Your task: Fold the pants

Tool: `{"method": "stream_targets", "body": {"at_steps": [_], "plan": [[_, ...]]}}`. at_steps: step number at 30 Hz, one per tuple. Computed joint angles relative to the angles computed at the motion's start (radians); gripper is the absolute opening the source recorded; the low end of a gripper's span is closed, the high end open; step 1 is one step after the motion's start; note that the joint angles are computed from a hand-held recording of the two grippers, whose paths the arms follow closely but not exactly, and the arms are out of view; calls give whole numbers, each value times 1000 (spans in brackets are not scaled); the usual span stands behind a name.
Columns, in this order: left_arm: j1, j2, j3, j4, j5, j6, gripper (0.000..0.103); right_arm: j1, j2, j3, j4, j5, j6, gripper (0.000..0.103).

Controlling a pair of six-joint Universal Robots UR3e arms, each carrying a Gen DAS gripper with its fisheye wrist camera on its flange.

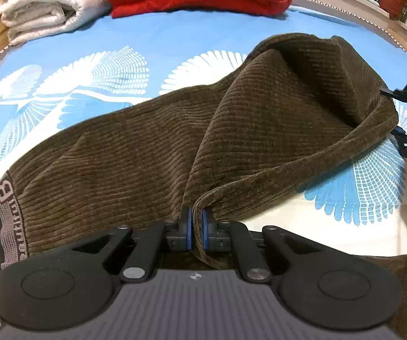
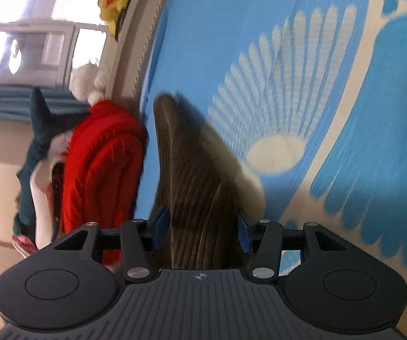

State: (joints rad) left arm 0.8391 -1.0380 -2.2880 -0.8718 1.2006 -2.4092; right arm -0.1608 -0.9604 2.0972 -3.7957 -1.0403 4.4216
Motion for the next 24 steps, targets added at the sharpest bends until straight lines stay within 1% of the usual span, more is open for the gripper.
{"method": "stream_targets", "body": {"at_steps": [3, 8, 13, 14, 15, 16, 17, 18, 19, 21, 22, 23, 24], "plan": [[7, -16, 1, 5, -4, 18, 8, 27, 25, -39, -3, -32, 20, 53], [12, -4, -5, 1, -7, 53, 8, 11, 99, -123, -86, -43, 127, 53], [-9, -45, -6, 40, 7, 51, 8, 57, 213, -258, -161, -102, 263, 53], [-13, -48, -6, 43, 8, 52, 8, 65, 228, -275, -186, -121, 291, 50], [-15, -47, -7, 40, 6, 60, 8, 72, 223, -279, -196, -149, 299, 30], [-19, -52, 0, 30, 3, 66, 8, 70, 191, -261, -184, -163, 278, 13], [-18, -59, 15, 5, -9, 81, 8, 68, 141, -248, -139, -184, 236, 11], [-19, -69, 38, -38, -25, 104, 9, 66, 50, -215, -73, -221, 143, 8], [-22, -80, 67, -94, -43, 139, 10, 70, -29, -205, -3, -262, 37, 7], [-15, -84, 102, -174, -75, 201, 10, 87, -203, -192, 137, -359, -228, 7], [-10, -86, 115, -206, -83, 224, 10, 103, -283, -176, 194, -416, -339, 7], [-7, -89, 123, -225, -85, 241, 10, 141, -375, -150, 266, -527, -443, 7], [-10, -95, 126, -226, -76, 258, 10, 162, -436, -119, 309, -605, -474, 8]]}}
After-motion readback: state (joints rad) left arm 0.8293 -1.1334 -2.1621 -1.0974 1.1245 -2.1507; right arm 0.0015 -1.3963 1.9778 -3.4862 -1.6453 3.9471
